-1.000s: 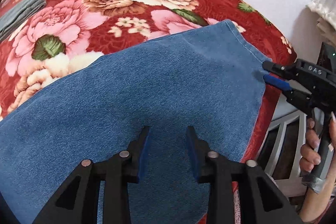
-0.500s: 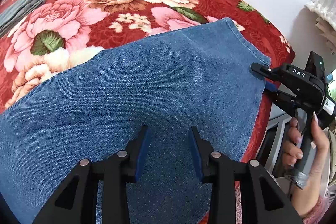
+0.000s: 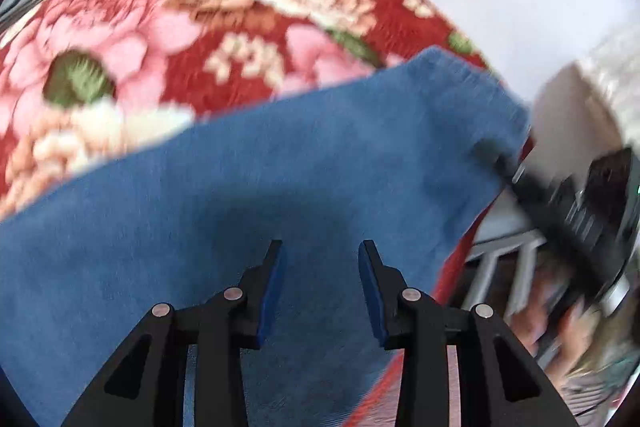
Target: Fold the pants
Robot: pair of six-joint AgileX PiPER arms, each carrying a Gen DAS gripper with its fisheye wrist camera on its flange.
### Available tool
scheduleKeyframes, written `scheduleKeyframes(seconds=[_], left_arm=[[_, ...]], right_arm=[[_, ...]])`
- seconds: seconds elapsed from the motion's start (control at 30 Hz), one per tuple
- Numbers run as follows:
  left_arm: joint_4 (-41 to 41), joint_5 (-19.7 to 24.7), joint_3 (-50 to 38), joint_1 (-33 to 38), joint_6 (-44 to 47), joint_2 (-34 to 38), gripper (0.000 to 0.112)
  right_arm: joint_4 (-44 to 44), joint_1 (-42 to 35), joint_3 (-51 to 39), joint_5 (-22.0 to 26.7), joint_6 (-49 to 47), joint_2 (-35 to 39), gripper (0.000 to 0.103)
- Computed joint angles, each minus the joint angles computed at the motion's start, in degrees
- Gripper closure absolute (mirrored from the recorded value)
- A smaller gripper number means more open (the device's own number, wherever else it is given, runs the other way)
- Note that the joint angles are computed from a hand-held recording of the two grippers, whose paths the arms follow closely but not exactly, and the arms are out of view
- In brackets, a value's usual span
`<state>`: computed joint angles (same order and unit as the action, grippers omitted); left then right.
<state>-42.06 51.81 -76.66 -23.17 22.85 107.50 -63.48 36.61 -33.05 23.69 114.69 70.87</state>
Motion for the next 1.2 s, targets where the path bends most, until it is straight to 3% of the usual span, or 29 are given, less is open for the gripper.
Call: scheduleKeyframes(seconds=[0.07,0.17,0.27,0.4,0.5,0.6,0.67,0.73,0.93,1.2], left_arm=[[-0.48,4.42,-6.74,0.49,-1.32,2.14,0.077],[0.87,6.6,-14.07,-0.14,-4.83,3.69,0.069],[1.31,10.11,-22.72,-0.77,-8.87,7.17,0.068],[0.72,15.09,-31.95,-2.03,-12.55,12.51,0.064],[3.07,13.41,-33.23,-3.68,-14.84,13.12,0.054],[4.12,13.35,-34.16,-4.59,-16.65,14.51,0.053],[4.2,12.79,-33.24,-4.94,-16.72,14.65,0.059],[7.79,11.24,-31.78,-5.64,-18.78,13.81,0.102],[6.27,12.27,-30.12,-3.46,-17.92,13.24,0.102],[6.44,12.73,-27.37,-1.4,-16.59,9.81,0.102]], right_arm=[[0.74,1.05,-1.16,-0.81,-2.26,0.92,0.093],[4.65,2.8,-3.97,1.43,-7.86,3.89,0.093],[3.75,2.05,-3.19,-2.32,-8.34,4.1,0.093],[7.94,4.16,-5.2,-1.89,-15.76,6.26,0.093],[12.02,4.65,-6.06,-2.51,-21.71,6.93,0.093],[16.87,4.44,-6.71,-4.16,-28.32,7.36,0.093],[18.91,5.24,-7.27,-3.77,-31.06,7.42,0.093],[19.9,5.26,-7.65,-3.72,-32.08,7.35,0.093],[28.94,2.57,-8.09,-6.6,-40.14,7.56,0.093],[39.21,2.04,-11.52,-6.05,-50.05,9.2,0.093]])
